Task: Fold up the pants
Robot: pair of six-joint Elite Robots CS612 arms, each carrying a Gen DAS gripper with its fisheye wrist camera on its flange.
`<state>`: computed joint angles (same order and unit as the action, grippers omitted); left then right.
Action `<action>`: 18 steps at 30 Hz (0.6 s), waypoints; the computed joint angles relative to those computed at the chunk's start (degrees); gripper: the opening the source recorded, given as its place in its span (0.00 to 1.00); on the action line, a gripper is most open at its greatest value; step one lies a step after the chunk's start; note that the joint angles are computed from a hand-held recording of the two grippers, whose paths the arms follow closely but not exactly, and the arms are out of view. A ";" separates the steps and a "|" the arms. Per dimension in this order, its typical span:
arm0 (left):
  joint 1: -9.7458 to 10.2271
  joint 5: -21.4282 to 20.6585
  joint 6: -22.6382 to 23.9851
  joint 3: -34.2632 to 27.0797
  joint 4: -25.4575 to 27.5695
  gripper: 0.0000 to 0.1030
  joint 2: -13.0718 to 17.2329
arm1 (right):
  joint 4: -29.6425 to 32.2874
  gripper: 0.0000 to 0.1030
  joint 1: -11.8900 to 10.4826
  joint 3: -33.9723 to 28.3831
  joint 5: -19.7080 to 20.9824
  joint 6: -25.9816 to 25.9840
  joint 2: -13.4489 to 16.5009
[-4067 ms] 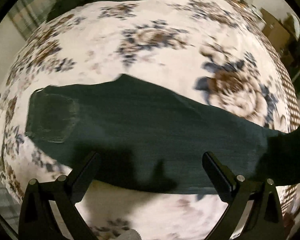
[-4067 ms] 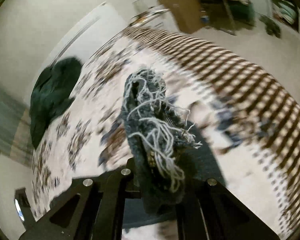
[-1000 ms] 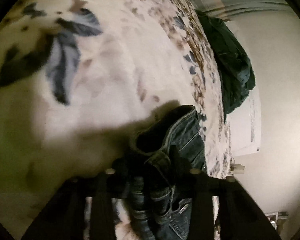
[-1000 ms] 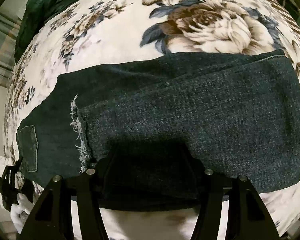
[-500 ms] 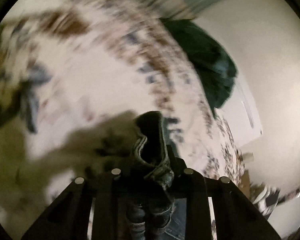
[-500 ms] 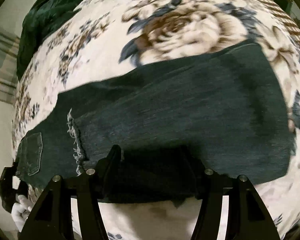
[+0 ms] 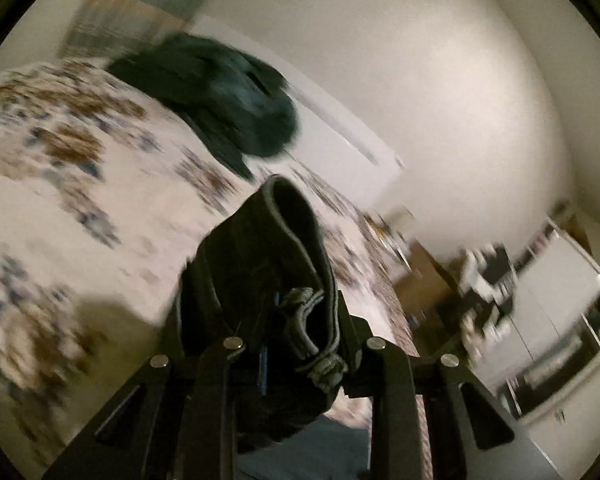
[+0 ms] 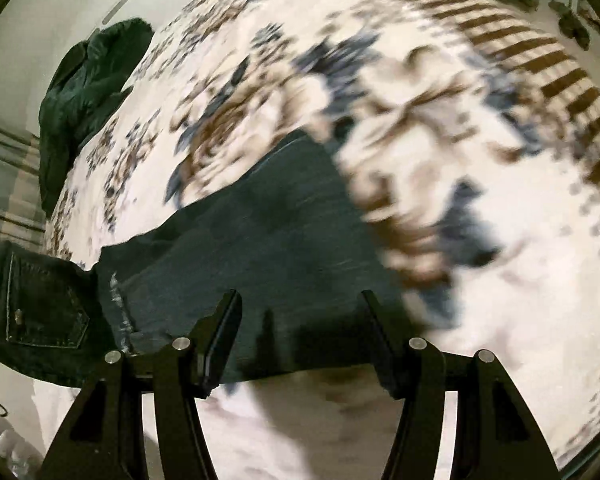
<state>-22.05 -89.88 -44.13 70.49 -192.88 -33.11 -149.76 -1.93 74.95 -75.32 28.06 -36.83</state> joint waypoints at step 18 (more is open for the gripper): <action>-8.40 -16.22 15.08 -21.79 35.62 0.17 11.18 | -0.64 0.65 -7.31 6.88 -0.04 -2.30 -3.52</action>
